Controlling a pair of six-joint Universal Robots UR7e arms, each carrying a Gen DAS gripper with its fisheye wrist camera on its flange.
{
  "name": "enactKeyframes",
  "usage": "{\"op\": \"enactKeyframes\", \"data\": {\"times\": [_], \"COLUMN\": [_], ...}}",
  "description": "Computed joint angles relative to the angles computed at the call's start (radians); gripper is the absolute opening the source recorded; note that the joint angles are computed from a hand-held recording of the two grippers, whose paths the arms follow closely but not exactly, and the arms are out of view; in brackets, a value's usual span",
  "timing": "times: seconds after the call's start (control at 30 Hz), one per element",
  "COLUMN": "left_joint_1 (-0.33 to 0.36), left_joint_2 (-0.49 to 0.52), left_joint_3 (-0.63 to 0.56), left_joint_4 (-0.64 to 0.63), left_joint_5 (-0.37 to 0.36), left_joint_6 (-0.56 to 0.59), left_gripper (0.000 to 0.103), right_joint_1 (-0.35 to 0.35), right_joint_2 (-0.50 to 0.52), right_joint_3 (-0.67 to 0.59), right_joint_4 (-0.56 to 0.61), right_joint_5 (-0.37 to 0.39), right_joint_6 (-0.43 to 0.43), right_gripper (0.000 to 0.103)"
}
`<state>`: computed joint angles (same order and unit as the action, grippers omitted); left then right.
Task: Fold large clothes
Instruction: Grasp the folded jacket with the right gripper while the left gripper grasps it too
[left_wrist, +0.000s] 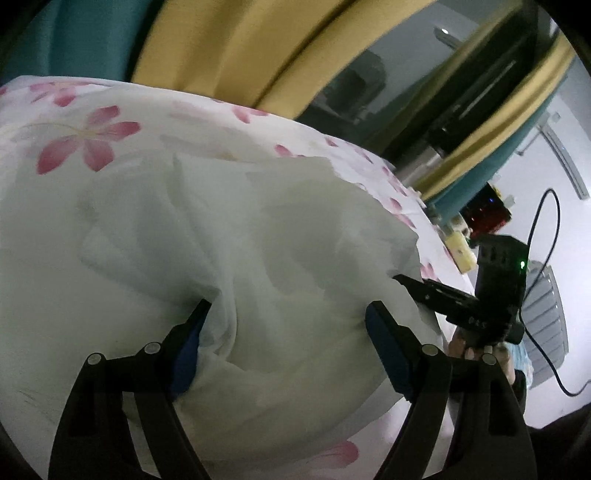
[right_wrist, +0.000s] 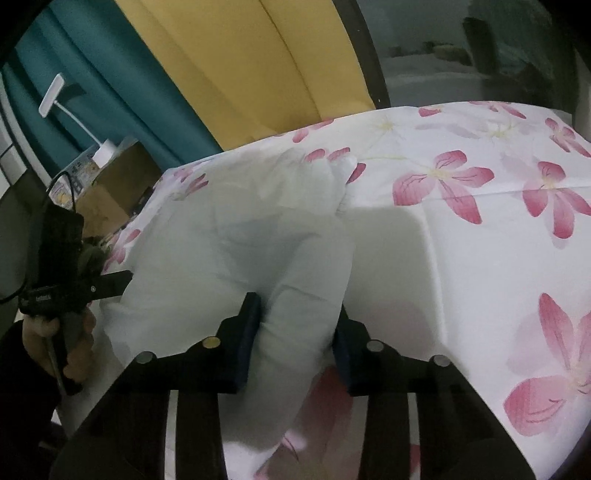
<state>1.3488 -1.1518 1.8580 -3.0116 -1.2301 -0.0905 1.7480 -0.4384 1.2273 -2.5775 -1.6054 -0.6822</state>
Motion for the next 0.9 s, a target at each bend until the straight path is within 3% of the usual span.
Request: {"op": "enactKeyframes", "data": {"times": [0.13, 0.27, 0.5, 0.67, 0.9], "left_joint_1": [0.008, 0.003, -0.016, -0.02, -0.034], "left_joint_2": [0.018, 0.031, 0.065, 0.09, 0.115], "left_joint_3": [-0.013, -0.019, -0.061, -0.115, -0.184], "left_joint_4": [0.014, 0.012, 0.032, 0.085, 0.202], "left_joint_5": [-0.081, -0.094, -0.035, -0.017, 0.053], "left_joint_6": [0.018, 0.019, 0.019, -0.008, -0.043], "left_gripper": [0.084, 0.084, 0.084, 0.088, 0.088], "right_joint_1": [-0.003, -0.007, -0.013, -0.001, -0.006], "right_joint_2": [-0.026, -0.056, -0.07, -0.051, -0.014], "right_joint_3": [0.028, 0.071, 0.097, 0.056, -0.001], "right_joint_4": [-0.012, -0.051, -0.078, -0.07, -0.028], "right_joint_5": [-0.018, -0.048, -0.058, -0.101, -0.08], "right_joint_6": [0.0, -0.011, 0.004, 0.018, 0.04], "right_gripper": [0.033, 0.033, 0.036, 0.06, 0.06]}}
